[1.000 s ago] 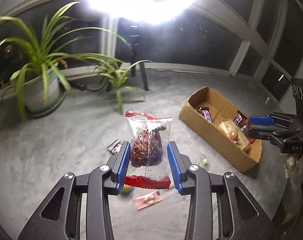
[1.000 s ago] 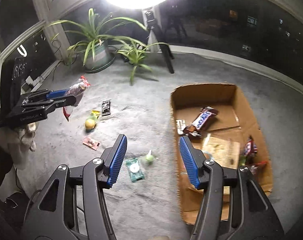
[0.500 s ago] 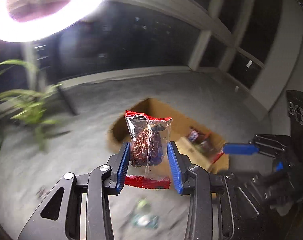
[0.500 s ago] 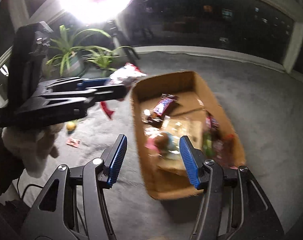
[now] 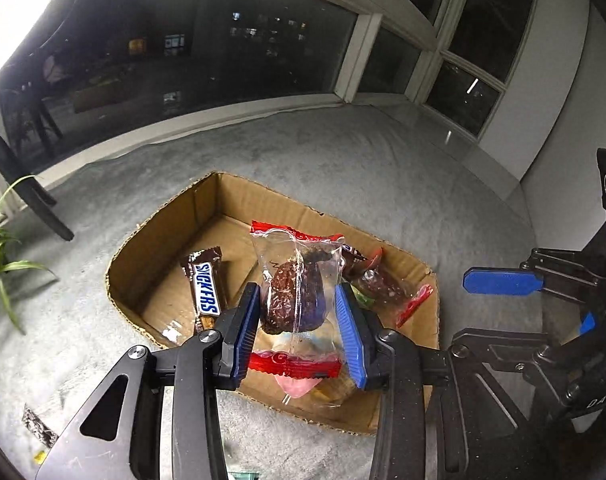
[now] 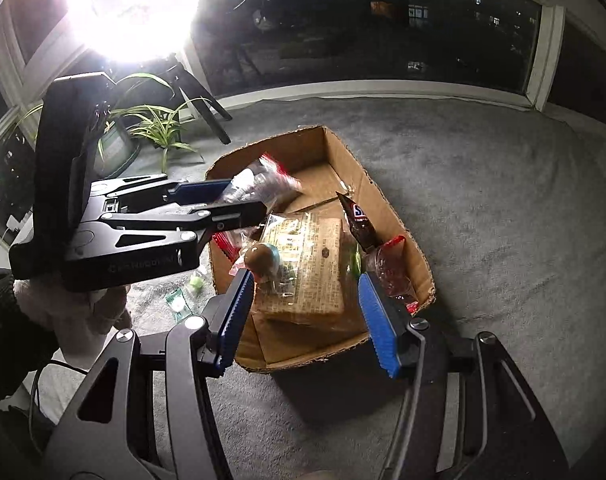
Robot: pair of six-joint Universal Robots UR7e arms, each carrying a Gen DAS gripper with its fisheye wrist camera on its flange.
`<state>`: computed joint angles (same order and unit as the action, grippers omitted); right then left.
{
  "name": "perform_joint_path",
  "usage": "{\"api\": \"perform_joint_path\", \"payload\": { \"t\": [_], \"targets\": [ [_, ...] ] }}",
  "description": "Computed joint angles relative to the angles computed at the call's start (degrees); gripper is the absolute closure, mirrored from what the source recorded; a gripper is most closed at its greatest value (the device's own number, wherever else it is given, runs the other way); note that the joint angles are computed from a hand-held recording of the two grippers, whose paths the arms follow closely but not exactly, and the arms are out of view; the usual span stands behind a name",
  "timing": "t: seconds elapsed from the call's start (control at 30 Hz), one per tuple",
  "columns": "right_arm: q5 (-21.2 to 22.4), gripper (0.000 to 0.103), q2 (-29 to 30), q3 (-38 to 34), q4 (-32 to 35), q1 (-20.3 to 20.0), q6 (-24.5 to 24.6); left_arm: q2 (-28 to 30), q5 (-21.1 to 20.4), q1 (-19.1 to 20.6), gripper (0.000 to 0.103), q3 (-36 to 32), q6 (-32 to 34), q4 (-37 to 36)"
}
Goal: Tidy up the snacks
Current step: 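Lower the dried fruit bag into the box and open the left tool, then move both open tools back toward the remaining snacks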
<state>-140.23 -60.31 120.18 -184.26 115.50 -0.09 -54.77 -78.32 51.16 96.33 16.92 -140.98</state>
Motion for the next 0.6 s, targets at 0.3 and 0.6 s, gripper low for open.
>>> {"api": "perform_joint_path", "payload": {
  "t": [0.3, 0.6],
  "targets": [
    [0.04, 0.046, 0.71, -0.59, 1.37, 0.23, 0.32, -0.67, 2.93, -0.42, 0.029, 0.53, -1.1, -2.45],
    [-0.38, 0.029, 1.93, -1.58, 0.21, 1.2, -0.68, -2.19, 4.23, -0.84, 0.029, 1.2, -0.51, -3.53]
  ]
}}
